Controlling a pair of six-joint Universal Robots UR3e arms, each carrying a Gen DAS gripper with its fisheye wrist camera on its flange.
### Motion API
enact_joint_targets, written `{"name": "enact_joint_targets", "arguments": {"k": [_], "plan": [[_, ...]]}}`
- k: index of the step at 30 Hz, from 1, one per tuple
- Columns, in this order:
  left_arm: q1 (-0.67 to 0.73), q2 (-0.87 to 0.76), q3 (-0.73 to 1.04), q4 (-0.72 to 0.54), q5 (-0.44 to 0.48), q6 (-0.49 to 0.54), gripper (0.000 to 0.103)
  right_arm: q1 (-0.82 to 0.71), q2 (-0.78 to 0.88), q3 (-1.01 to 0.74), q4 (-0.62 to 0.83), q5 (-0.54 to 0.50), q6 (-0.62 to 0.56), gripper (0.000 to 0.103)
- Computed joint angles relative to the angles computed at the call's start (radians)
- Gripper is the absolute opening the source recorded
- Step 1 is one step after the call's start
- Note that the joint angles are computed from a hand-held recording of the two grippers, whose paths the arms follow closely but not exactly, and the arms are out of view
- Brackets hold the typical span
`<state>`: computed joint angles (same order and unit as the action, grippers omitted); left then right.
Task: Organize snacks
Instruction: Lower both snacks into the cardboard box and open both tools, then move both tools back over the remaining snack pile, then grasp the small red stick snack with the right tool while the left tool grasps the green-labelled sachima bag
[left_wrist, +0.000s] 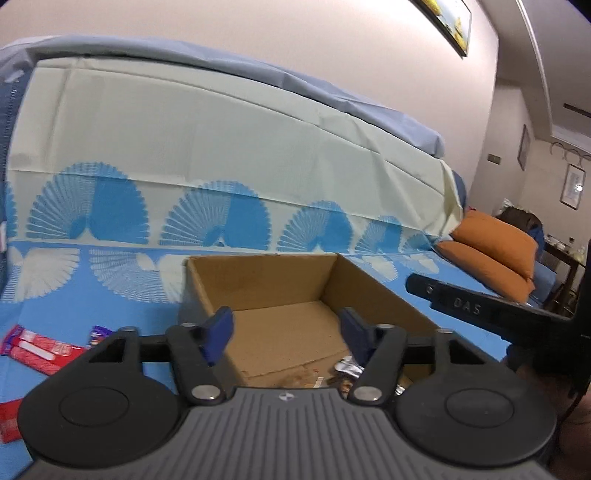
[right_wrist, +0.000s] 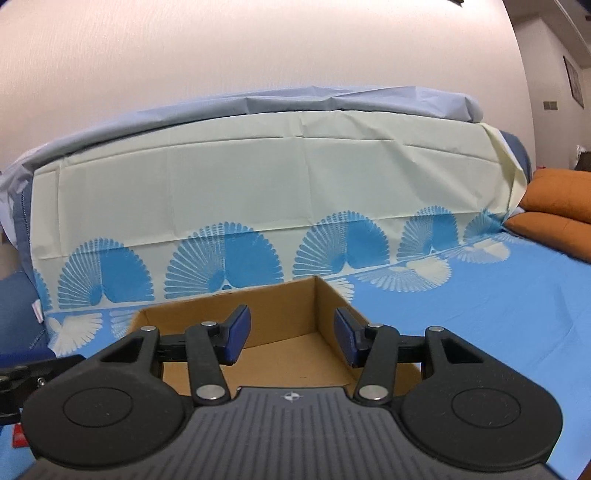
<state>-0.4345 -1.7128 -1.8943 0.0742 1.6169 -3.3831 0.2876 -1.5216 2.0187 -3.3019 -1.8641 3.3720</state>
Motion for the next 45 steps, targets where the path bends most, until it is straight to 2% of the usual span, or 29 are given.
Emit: {"name": "enact_joint_targets", "arguments": {"k": [1,3,5,6,9,10,12,15,18,21,24,26,29,33,34,37,39,41,43,45], "plan": [[0.015,0.018,-0.013,-0.011,-0.010,0.004,0.046,0.004,0.001,-0.006,0.010,0.004,0.005,0.052],[0.048,0.061,-0.043,-0.036,-0.022,0.004,0.014,0.017,0.006,-0.025,0.039,0.013,0.015,0.052],[0.080,0.104,-0.073,-0.060,-0.017,0.006,0.010,0.030,0.011,-0.039,0.053,0.031,0.016,0.047],[0.097,0.127,-0.087,-0.071,-0.016,0.008,0.010,0.037,0.016,-0.047,0.057,0.045,0.013,0.041],[0.174,0.213,-0.135,-0.127,-0.041,0.024,0.010,0.060,0.030,-0.069,0.061,0.086,0.003,0.025],[0.220,0.251,-0.145,-0.174,-0.077,0.042,0.010,0.069,0.036,-0.079,0.064,0.099,0.003,0.021],[0.296,0.301,-0.140,-0.267,-0.115,0.098,0.010,0.089,0.045,-0.097,0.068,0.120,0.007,0.018],[0.438,0.371,-0.159,-0.355,-0.181,0.186,0.011,0.119,0.070,-0.133,0.075,0.168,0.011,0.018],[0.608,0.459,-0.291,-0.363,-0.242,0.198,0.011,0.166,0.107,-0.186,0.091,0.211,0.005,0.019],[0.761,0.523,-0.331,-0.533,-0.298,0.190,0.011,0.231,0.157,-0.263,0.138,0.259,-0.014,0.019],[0.885,0.553,-0.347,-0.647,-0.433,0.206,0.011,0.287,0.216,-0.357,0.225,0.295,-0.045,0.019],[0.879,0.529,-0.332,-0.684,-0.447,0.230,0.012,0.332,0.262,-0.424,0.318,0.274,-0.051,0.019],[0.833,0.471,-0.294,-0.722,-0.476,0.270,0.022,0.374,0.348,-0.536,0.474,0.242,-0.021,0.019],[0.726,0.390,-0.251,-0.703,-0.403,0.285,0.032,0.378,0.440,-0.635,0.616,0.249,0.032,0.020],[0.704,0.374,-0.247,-0.692,-0.392,0.273,0.032,0.379,0.456,-0.646,0.630,0.245,0.038,0.022],[0.691,0.339,-0.235,-0.687,-0.403,0.254,0.035,0.371,0.479,-0.646,0.631,0.280,0.045,0.043],[0.671,0.304,-0.215,-0.685,-0.393,0.250,0.041,0.378,0.510,-0.678,0.653,0.266,0.033,0.045],[0.644,0.273,-0.199,-0.678,-0.368,0.253,0.042,0.371,0.528,-0.686,0.635,0.294,0.035,0.045],[0.620,0.238,-0.184,-0.664,-0.349,0.254,0.043,0.386,0.567,-0.723,0.645,0.253,0.013,0.045],[0.595,0.207,-0.172,-0.648,-0.331,0.254,0.051,0.386,0.581,-0.737,0.661,0.247,0.020,0.045]]}}
